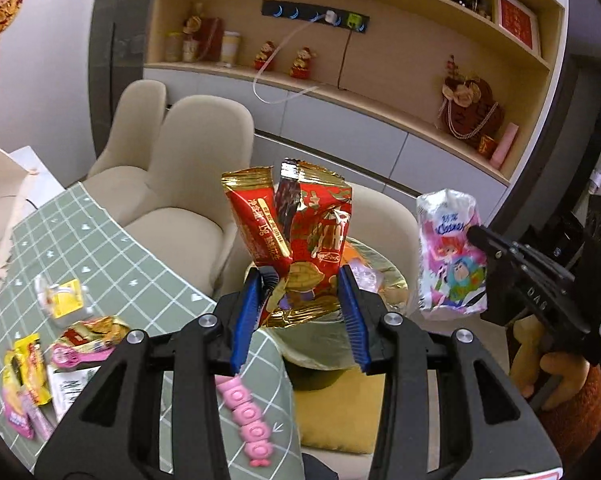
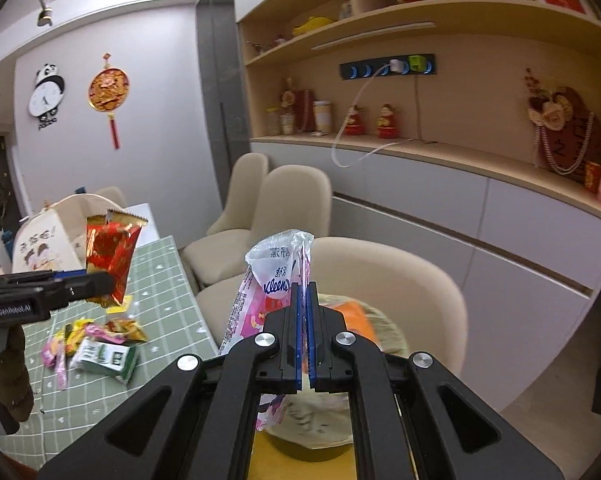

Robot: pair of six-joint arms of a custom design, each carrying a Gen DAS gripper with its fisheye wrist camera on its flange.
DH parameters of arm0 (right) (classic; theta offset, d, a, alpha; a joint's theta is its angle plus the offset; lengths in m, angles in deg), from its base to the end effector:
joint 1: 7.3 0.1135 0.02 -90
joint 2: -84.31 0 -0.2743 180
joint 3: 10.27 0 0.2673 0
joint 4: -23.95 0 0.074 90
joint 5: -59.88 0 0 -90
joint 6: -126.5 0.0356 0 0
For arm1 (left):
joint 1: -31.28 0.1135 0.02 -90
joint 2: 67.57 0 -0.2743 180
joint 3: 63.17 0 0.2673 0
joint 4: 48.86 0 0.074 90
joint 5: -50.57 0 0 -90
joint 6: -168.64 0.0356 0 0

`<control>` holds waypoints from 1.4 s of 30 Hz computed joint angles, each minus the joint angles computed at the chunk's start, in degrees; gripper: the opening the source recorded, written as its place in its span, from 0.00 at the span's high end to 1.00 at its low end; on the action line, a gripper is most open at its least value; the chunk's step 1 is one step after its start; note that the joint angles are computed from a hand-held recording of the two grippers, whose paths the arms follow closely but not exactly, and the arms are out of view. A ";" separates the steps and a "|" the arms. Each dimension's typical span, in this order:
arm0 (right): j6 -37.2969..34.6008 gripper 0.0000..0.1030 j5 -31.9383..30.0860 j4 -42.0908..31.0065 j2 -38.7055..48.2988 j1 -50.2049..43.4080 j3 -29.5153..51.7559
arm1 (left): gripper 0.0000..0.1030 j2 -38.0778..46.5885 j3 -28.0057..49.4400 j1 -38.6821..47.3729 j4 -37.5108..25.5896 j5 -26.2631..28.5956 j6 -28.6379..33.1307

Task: Collect trash
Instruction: 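Carry the red wrapper and tissue pack over the trash bag and open both tools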

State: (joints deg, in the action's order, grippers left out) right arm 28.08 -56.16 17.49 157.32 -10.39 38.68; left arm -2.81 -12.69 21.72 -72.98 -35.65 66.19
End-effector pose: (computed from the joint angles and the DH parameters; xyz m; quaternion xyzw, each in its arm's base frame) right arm 0.2757 0.0008 0.2130 -0.1510 0.8399 0.1462 0.5005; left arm 0.2441 -0.0435 0.2277 -0.0083 0.8999 -0.1122 0.4213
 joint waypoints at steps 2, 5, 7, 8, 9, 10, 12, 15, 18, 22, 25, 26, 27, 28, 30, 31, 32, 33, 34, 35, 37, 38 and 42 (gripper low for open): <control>-0.37 0.96 0.38 -0.02 1.15 -0.78 0.94 | 0.64 3.82 1.10 -0.84 2.12 0.08 -0.37; -0.89 0.96 0.79 0.29 3.46 -2.06 2.50 | 0.64 8.13 2.34 -2.05 4.54 -0.55 -0.66; -0.71 0.96 0.90 0.59 5.17 -2.83 3.64 | 0.64 11.60 3.91 -2.85 5.74 -0.48 -1.01; -0.59 0.96 1.00 0.67 5.83 -3.05 4.08 | 0.64 13.33 4.80 -3.02 6.18 -0.23 -0.91; -0.36 0.96 1.21 0.86 6.77 -3.25 4.65 | 0.64 14.88 5.57 -3.21 6.66 -0.15 -0.82; -0.18 0.96 1.31 0.98 7.52 -3.47 5.07 | 0.64 15.95 6.14 -3.34 6.96 -0.07 -0.75; 0.05 0.96 1.85 0.99 9.69 -3.50 6.58 | 0.63 19.16 7.81 -3.39 7.80 0.57 -0.70; -0.26 0.96 3.00 0.81 12.76 -3.12 8.52 | 0.63 23.68 10.27 -3.29 8.56 1.76 -1.02; -0.65 0.96 4.10 0.62 15.89 -2.92 10.52 | 0.63 28.09 12.69 -3.35 9.09 2.75 -1.11; -0.26 0.96 5.09 0.21 19.62 -3.19 13.11 | 0.63 33.76 16.34 -3.11 9.19 4.44 -0.89; -0.21 0.96 5.74 -0.29 21.47 -3.24 14.64 | 0.63 38.10 19.02 -2.55 9.50 7.13 -1.54; -0.39 0.96 6.03 -0.18 21.79 -3.19 14.88 | 0.63 39.47 19.81 -2.38 9.80 8.32 -1.65; -0.53 0.96 6.65 0.04 22.17 -3.04 15.12 | 0.63 40.74 20.48 -2.20 10.15 9.46 -1.52; -0.46 0.96 7.08 0.16 22.59 -2.93 15.41 | 0.63 42.55 21.54 -2.03 10.35 11.16 -0.94; -0.04 0.96 7.12 0.02 24.08 -3.18 16.53 | 0.62 46.32 24.12 -1.85 9.91 13.81 0.69; 0.23 0.96 7.11 -0.20 24.82 -3.19 17.12 | 0.61 47.58 24.95 -1.82 9.76 14.38 1.21; 0.38 0.96 7.10 -0.33 25.25 -3.17 17.39 | 0.61 49.19 25.91 -1.64 10.03 15.18 1.45; 0.40 0.96 7.21 -0.42 25.81 -3.02 17.75 | 0.58 50.18 26.48 -1.50 10.32 15.56 1.33; 0.22 0.96 7.44 -0.37 26.30 -2.77 18.00 | 0.54 51.48 27.30 -1.04 10.46 16.24 1.06; 0.01 0.96 7.65 -0.27 26.68 -2.59 18.16 | 0.53 51.93 27.53 -0.73 10.43 16.64 0.94; -0.20 0.96 8.01 -0.17 27.80 -1.98 18.94 | 0.49 52.41 27.62 0.46 10.55 17.79 0.61; -0.15 0.96 7.81 -0.27 28.29 -1.77 19.35 | 0.48 52.13 27.02 1.11 11.10 18.29 0.41; -0.23 0.96 5.81 -1.71 31.91 0.55 22.82 | 0.48 47.89 21.96 3.92 14.82 18.50 -1.89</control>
State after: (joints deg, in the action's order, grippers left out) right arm 27.85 -50.36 15.78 189.23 -9.84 61.50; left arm 45.09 9.27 25.63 -58.15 -17.15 64.30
